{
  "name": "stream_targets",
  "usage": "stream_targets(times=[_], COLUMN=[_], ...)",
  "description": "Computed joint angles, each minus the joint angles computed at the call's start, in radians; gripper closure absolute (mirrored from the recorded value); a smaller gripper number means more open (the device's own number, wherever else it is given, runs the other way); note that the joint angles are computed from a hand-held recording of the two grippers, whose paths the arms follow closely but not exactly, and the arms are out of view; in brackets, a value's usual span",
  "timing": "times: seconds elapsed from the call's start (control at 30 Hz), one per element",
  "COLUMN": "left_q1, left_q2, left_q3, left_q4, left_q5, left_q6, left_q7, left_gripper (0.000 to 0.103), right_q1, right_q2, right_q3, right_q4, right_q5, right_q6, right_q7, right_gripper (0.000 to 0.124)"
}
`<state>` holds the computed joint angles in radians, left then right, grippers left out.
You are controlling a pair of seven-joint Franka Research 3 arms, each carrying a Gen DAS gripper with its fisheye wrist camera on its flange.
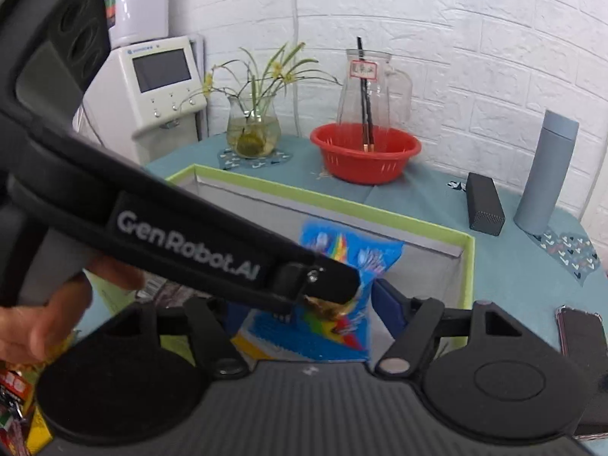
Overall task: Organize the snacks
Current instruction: 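Release the blue cookie packet into the green box with the left gripper, then grasp the dark red cookie packet with the left gripper and lift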
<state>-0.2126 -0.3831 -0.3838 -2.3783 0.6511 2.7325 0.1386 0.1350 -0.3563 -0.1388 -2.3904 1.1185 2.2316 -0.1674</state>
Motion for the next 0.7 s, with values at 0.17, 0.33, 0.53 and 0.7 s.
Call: stream_targets(times=[0.17, 0.33, 0.53, 0.7], left_q1=[0.015, -0.025, -0.100, -0.186], left_q2=[-0.074, -0.154, -0.173, -0.089], left_q3=[-0.041, -0.100, -0.197, -0.272], left_q4=[-0.023, -0.017, -0.012, -0.010], left_q5=[0.060, 0.063, 0.047, 0.026], left_q6=[-0.016, -0.074, -0.109, -0.108], left_q7=[-0.063, -0.090, -0.161, -0.272], left_gripper=[0.052, 0.045, 0.040, 0.040], right_q1=[-0.032, -0.111, -0.269, -0.444], right_q2=[-0.074, -0.207, -0.335, -0.379], right_q3=[-0.067, -0.140, -0.242, -0.293], right_q4=[-0.024, -0.093, -0.189, -0.269], right_q5=[0.060, 0.027, -0.172, -0.360], right_q6=[-0.059, -0.147, -0.291, -0.360], right_q7=[-0.039, -0.050, 0.001, 0.027], right_gripper=[0.036, 0.031, 0.031, 0.031])
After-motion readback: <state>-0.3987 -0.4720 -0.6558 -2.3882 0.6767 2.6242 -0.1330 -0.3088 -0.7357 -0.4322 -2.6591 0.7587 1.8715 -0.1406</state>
